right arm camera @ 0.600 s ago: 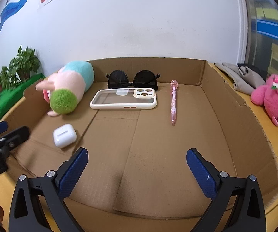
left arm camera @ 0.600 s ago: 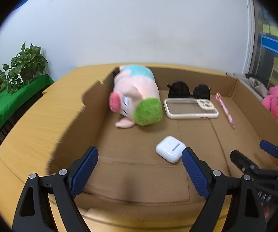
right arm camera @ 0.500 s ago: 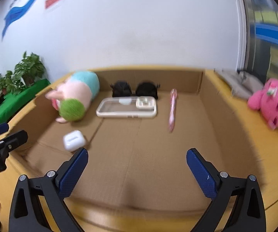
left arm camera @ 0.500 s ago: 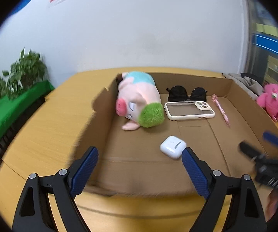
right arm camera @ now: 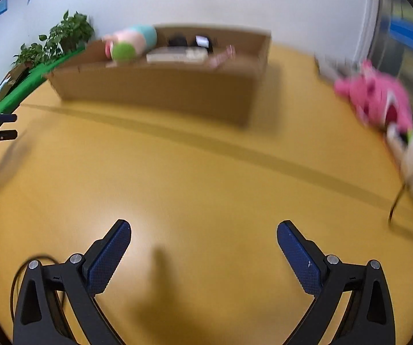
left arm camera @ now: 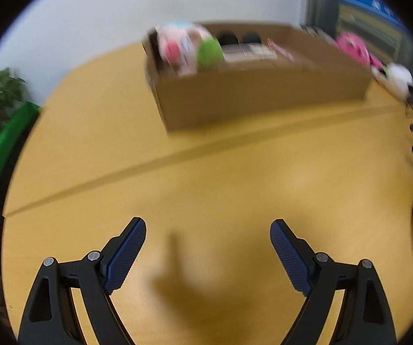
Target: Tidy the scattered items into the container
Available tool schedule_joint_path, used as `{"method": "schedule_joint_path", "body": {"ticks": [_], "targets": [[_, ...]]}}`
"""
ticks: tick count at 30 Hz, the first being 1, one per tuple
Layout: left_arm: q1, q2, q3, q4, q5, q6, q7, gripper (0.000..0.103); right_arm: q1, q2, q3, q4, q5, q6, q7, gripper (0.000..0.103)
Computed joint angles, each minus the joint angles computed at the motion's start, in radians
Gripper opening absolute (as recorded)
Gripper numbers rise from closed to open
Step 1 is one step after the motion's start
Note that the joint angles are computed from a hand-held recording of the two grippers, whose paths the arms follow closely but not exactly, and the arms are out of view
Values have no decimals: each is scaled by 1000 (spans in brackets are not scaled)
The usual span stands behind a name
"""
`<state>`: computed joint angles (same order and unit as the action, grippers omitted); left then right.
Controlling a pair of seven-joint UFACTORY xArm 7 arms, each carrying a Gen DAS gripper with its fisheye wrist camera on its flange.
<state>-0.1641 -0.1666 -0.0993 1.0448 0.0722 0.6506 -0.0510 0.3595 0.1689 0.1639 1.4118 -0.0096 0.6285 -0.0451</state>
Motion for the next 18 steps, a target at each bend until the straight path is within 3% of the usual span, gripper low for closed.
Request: {"method": "schedule_joint_path", "body": {"ticks": [9,11,14,18], "targets": [[-35,-11,56,-57,-249,-35,340,91,-29,-95,13,-168,108,-57,-160,103],[-30,-9,57,-67,-266,-52,369,103,-25,-107,13,-197,113,-93,-161,103],[-27,-6,58,-72,-291,-78,406,103,-21,-82,11,-165,105,-97,-157,103],[-27,-11,66,-91,-336,-116,462,103,-38,-78,12,-153,160,-80,-241,103]]}}
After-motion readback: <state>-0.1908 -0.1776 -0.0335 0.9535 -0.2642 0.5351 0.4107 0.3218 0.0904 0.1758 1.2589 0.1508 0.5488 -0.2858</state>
